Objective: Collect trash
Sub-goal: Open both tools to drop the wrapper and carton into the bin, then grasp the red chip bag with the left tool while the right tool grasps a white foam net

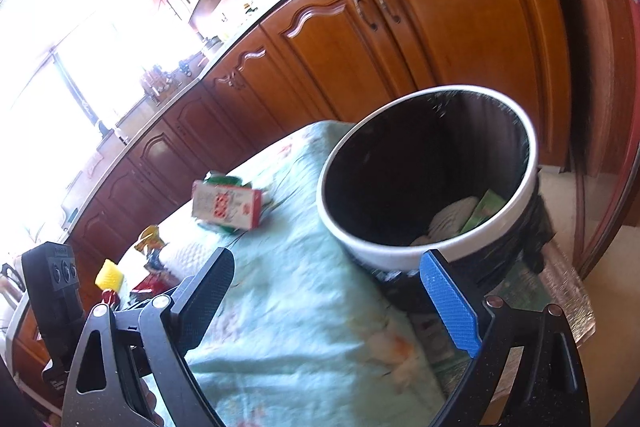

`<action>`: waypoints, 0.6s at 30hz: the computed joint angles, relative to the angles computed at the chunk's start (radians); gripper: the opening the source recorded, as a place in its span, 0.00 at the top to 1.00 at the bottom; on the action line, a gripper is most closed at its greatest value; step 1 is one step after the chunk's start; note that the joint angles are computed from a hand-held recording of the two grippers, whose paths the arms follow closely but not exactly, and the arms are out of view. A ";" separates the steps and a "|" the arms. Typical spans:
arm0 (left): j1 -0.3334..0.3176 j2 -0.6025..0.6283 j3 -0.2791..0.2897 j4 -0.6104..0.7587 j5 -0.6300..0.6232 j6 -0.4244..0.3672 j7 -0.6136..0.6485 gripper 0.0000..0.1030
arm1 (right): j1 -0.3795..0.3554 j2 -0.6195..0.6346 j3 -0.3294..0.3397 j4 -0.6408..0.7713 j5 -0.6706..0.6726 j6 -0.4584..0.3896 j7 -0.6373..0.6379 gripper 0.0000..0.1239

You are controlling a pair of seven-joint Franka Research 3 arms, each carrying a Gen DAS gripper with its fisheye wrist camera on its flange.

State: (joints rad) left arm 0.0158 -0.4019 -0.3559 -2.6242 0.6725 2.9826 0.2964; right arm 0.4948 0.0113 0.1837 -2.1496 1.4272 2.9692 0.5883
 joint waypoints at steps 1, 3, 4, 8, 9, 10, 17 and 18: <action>-0.005 -0.023 0.008 -0.022 -0.007 -0.001 -0.005 0.28 | 0.004 0.000 0.004 -0.002 -0.005 -0.004 0.005 0.23; -0.016 -0.066 0.023 -0.064 -0.028 -0.002 -0.007 0.28 | 0.013 -0.002 0.011 -0.008 -0.005 -0.006 0.005 0.23; -0.016 -0.083 0.024 -0.079 -0.037 -0.006 -0.008 0.28 | 0.017 -0.002 0.013 -0.010 -0.006 -0.008 0.006 0.23; -0.020 -0.153 0.036 -0.142 -0.077 -0.020 -0.009 0.28 | 0.035 0.005 0.024 -0.012 -0.028 -0.017 0.026 0.23; -0.022 -0.168 0.038 -0.153 -0.089 -0.024 -0.008 0.28 | 0.039 0.006 0.027 -0.012 -0.029 -0.019 0.027 0.23; -0.022 -0.186 0.042 -0.169 -0.098 -0.024 -0.006 0.28 | 0.042 0.009 0.028 -0.011 -0.032 -0.022 0.030 0.23; -0.023 -0.302 0.050 -0.253 -0.147 -0.055 0.016 0.28 | 0.067 0.024 0.045 0.000 -0.052 -0.022 0.043 0.23; -0.023 -0.316 0.050 -0.262 -0.155 -0.061 0.018 0.28 | 0.069 0.026 0.047 0.003 -0.054 -0.023 0.046 0.23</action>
State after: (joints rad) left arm -0.0076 -0.7178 -0.3056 -2.8865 0.5180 2.9213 0.3143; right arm 0.5643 0.0375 0.2310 -2.1465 1.3728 2.9461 0.6339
